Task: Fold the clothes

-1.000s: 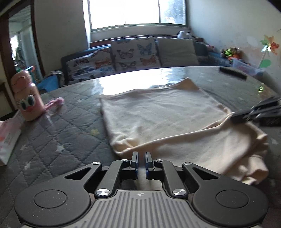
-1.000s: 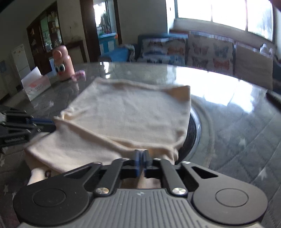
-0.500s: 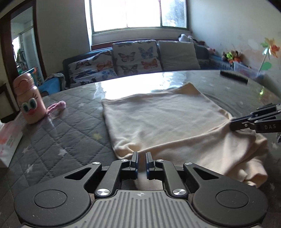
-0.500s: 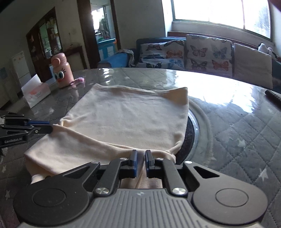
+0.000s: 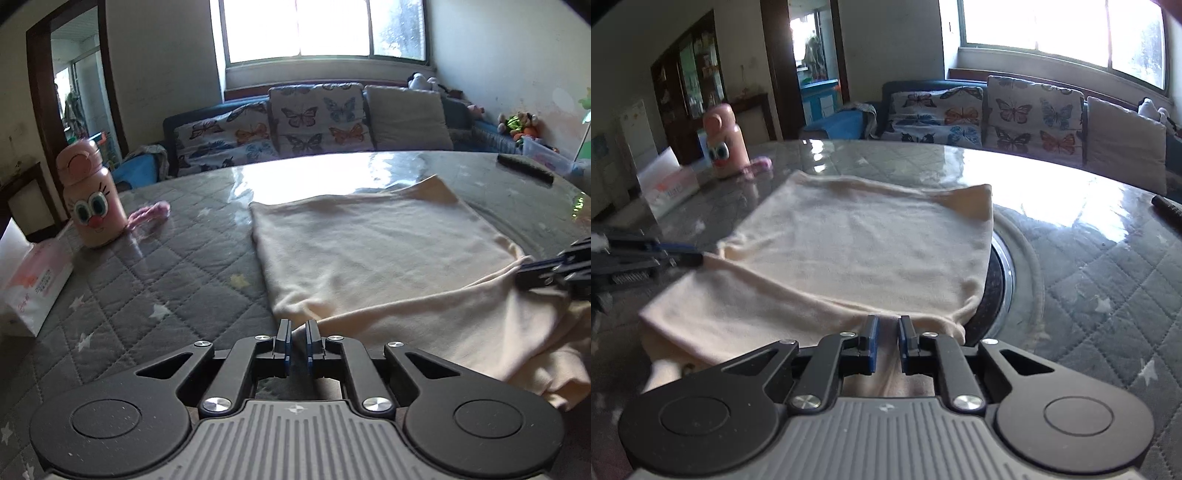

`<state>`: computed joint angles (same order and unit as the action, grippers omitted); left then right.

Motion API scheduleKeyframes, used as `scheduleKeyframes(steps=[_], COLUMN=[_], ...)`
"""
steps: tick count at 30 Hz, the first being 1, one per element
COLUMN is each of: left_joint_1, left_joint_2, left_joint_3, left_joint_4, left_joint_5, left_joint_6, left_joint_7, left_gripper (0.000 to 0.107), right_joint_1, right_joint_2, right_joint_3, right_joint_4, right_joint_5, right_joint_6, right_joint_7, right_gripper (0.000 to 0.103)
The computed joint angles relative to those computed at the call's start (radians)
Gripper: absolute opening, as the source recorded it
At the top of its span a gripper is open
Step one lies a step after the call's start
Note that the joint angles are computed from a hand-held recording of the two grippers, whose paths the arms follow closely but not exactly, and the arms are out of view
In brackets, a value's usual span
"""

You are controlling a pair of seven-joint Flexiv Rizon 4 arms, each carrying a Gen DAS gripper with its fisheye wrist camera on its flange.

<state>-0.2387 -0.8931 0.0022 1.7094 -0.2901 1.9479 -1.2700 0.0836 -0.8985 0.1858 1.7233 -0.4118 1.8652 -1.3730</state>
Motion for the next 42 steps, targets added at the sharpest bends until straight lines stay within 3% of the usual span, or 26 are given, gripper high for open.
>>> scheduleKeyframes(steps=[7, 11, 16, 18, 21, 24, 29, 34, 42], left_joint_1=[-0.03, -0.038, -0.035, -0.012, 0.042, 0.089, 0.145, 0.173, 0.158], left_joint_2=[-0.016, -0.02, -0.006, 0.009, 0.04, 0.071, 0.105, 0.108, 0.069], left_joint_3=[0.035, 0.044, 0.044, 0.021, -0.036, -0.085, -0.138, -0.166, -0.173], left_joint_4=[-0.029, -0.031, -0.013, 0.011, 0.063, 0.121, 0.199, 0.234, 0.211], left_joint_5=[-0.011, -0.009, -0.006, 0.021, 0.093, 0.177, 0.303, 0.391, 0.421], left_joint_6=[-0.044, -0.043, -0.037, -0.019, 0.022, 0.054, 0.087, 0.114, 0.124], left_joint_7=[0.025, 0.03, 0.03, 0.037, 0.053, 0.078, 0.13, 0.19, 0.265], left_gripper=[0.011, 0.011, 0.011, 0.011, 0.011, 0.014, 0.029, 0.035, 0.035], right_joint_1=[0.052, 0.011, -0.009, -0.009, -0.025, -0.038, -0.021, -0.014, -0.023], right_joint_2=[0.011, 0.007, -0.023, -0.01, 0.015, 0.045, 0.088, 0.112, 0.109], right_joint_3=[-0.053, -0.001, 0.031, 0.032, 0.043, 0.046, 0.003, -0.011, -0.004], right_joint_4=[-0.001, 0.006, -0.03, -0.017, 0.02, 0.074, 0.161, 0.197, 0.19], right_joint_5=[0.04, -0.018, -0.063, -0.058, -0.074, -0.085, -0.072, -0.048, -0.063], right_joint_6=[0.026, 0.053, -0.01, -0.003, 0.006, 0.015, 0.05, 0.09, 0.059], right_joint_7=[0.001, -0.022, -0.03, -0.037, -0.062, -0.086, -0.126, -0.142, -0.138], right_gripper=[0.013, 0.017, 0.017, 0.017, 0.027, 0.027, 0.027, 0.027, 0.027])
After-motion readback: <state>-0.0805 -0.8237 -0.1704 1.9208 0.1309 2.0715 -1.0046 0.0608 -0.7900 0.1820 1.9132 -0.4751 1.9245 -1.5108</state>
